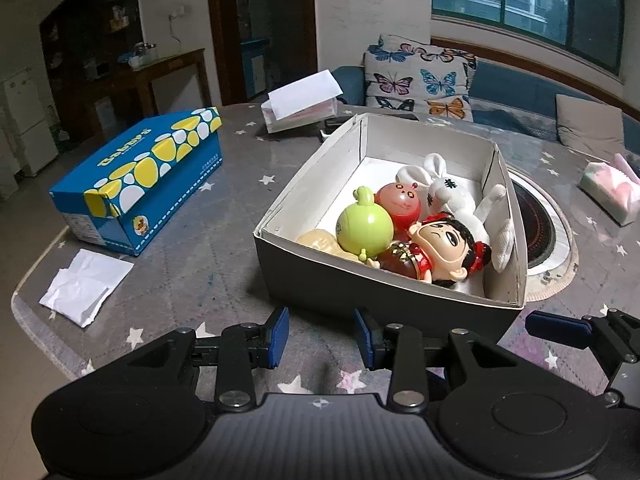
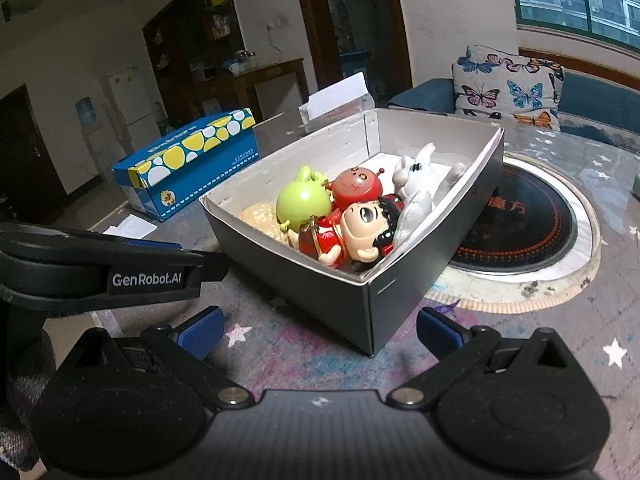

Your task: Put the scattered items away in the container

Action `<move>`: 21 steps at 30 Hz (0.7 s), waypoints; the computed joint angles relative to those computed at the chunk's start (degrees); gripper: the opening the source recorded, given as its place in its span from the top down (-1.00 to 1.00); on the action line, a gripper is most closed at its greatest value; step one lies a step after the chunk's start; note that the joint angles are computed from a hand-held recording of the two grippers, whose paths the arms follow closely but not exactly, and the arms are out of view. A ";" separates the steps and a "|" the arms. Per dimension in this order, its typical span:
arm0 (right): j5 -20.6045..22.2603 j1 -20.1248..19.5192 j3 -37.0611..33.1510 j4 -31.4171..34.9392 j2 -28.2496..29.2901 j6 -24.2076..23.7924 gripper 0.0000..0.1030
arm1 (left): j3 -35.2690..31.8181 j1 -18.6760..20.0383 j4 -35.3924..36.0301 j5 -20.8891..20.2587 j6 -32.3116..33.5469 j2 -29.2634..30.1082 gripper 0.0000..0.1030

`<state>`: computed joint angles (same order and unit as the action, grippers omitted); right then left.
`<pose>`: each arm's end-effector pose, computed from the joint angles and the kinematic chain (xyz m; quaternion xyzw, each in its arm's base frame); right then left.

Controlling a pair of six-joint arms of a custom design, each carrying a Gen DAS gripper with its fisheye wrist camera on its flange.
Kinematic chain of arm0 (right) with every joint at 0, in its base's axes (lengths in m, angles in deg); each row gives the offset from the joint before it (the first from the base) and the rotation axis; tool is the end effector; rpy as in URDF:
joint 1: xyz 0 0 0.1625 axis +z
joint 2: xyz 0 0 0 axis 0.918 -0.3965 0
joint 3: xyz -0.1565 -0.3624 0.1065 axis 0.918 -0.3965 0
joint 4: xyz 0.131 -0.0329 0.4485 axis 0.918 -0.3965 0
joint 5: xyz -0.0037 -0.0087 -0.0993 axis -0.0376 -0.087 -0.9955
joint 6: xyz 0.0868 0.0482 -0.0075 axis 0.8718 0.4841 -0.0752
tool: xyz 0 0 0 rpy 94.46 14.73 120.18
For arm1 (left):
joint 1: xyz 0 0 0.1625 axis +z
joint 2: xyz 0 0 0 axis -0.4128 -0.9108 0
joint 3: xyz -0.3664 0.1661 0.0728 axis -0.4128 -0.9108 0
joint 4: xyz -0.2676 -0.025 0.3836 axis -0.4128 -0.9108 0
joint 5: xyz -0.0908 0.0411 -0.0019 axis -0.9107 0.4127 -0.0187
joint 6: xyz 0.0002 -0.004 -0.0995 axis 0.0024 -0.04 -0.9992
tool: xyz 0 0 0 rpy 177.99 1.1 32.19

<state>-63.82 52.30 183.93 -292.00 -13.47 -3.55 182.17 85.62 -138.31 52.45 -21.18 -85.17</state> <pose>0.3627 -0.4716 -0.0919 0.2785 -0.8834 0.3327 0.1771 -0.0176 -0.4775 0.3113 0.1447 0.8372 -0.3645 0.3813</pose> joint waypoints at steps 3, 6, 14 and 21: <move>1.68 -0.63 0.76 -0.49 -0.72 -0.77 -1.00 | 0.50 -1.13 0.31 2.64 -1.88 0.27 0.25; 3.45 -1.34 1.55 -0.29 -1.52 -1.15 -1.00 | 0.76 -2.14 1.40 5.12 -4.22 0.55 0.25; 7.32 -2.95 2.62 2.13 -3.10 -2.74 -1.00 | 1.20 -3.36 4.17 10.10 -9.73 1.05 0.25; 7.77 -3.04 1.80 3.81 -2.81 -2.87 -1.00 | 1.12 -2.74 4.82 10.72 -11.16 0.86 0.25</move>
